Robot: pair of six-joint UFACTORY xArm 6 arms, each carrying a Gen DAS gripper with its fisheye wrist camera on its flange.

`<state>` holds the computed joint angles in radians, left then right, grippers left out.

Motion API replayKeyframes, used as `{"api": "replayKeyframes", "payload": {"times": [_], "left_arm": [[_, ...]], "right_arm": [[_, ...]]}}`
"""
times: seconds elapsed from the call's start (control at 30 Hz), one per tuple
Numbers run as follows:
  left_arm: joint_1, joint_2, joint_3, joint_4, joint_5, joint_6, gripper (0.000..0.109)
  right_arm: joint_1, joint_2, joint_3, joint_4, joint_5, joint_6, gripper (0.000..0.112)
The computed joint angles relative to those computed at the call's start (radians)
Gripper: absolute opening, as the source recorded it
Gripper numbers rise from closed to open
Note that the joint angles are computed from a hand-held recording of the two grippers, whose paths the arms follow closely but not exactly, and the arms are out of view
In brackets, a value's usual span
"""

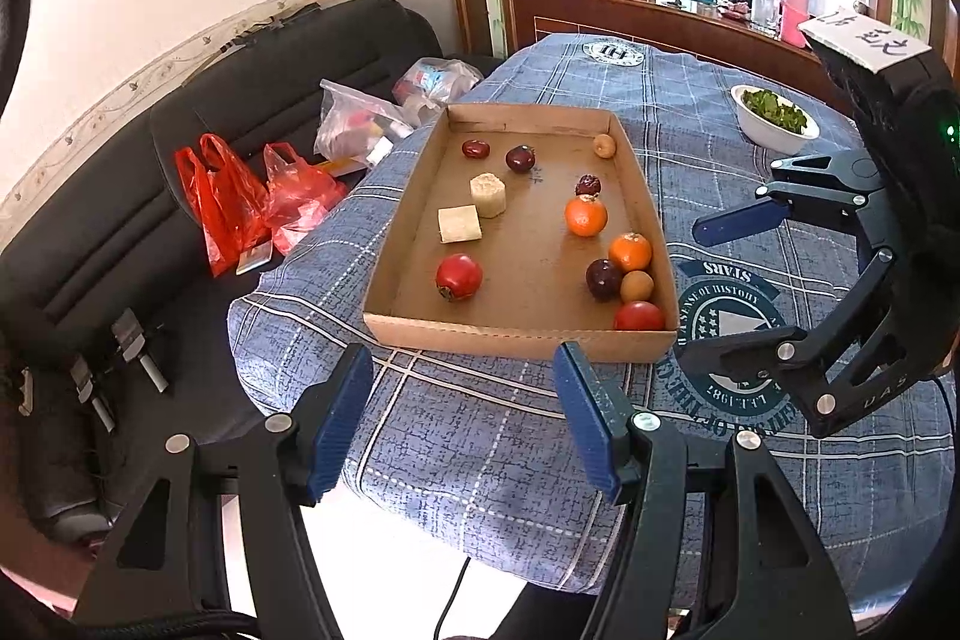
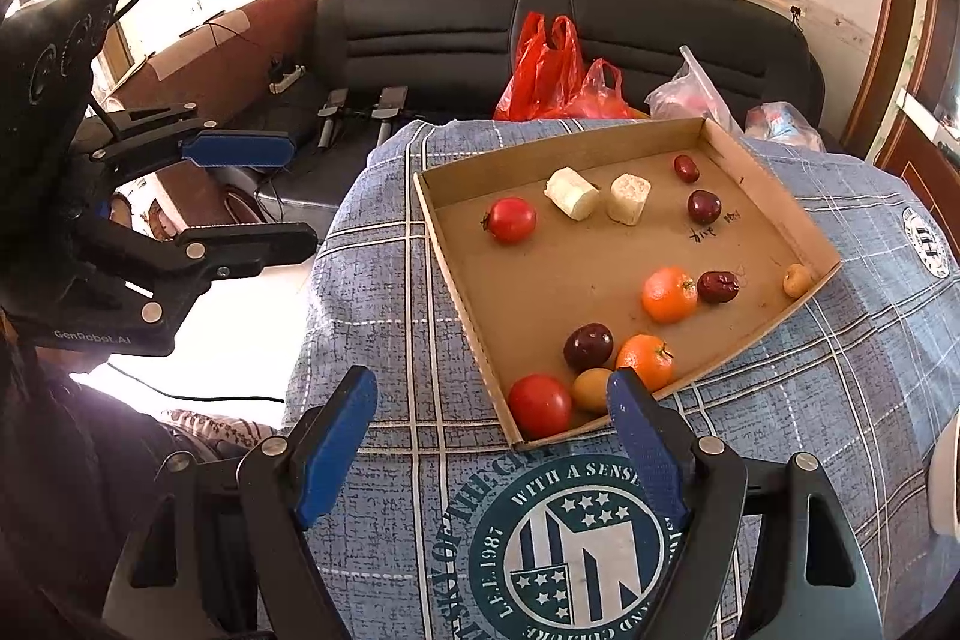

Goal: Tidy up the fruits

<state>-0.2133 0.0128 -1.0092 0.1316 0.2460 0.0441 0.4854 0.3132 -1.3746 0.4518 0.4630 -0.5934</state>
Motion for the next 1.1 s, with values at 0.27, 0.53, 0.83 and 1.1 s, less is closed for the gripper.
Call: {"api": "replayKeyframes", "payload": {"times": [0.27, 0.53, 0.83, 1.1], "left_arm": [[0.011, 0.002, -0.004, 0.023, -0.014, -0.027, 0.062], [0.022, 0.0, 0.007, 0.061, -0.046, -0.063, 0.062], [0.024, -0.005, 0.026, 0.066, -0.075, -0.057, 0.062], [0.024, 0.001, 0.025, 0.071, -0.068, -0.057, 0.062]], "right_arm": [[-0.004, -0.002, 0.004, 0.003, -0.001, -0.004, 0.081], [-0.008, -0.006, 0.007, -0.009, -0.003, 0.005, 0.081], [-0.011, -0.011, 0.016, -0.018, 0.003, 0.015, 0.081], [-0.013, -0.021, 0.038, -0.021, 0.001, 0.023, 0.081]]}}
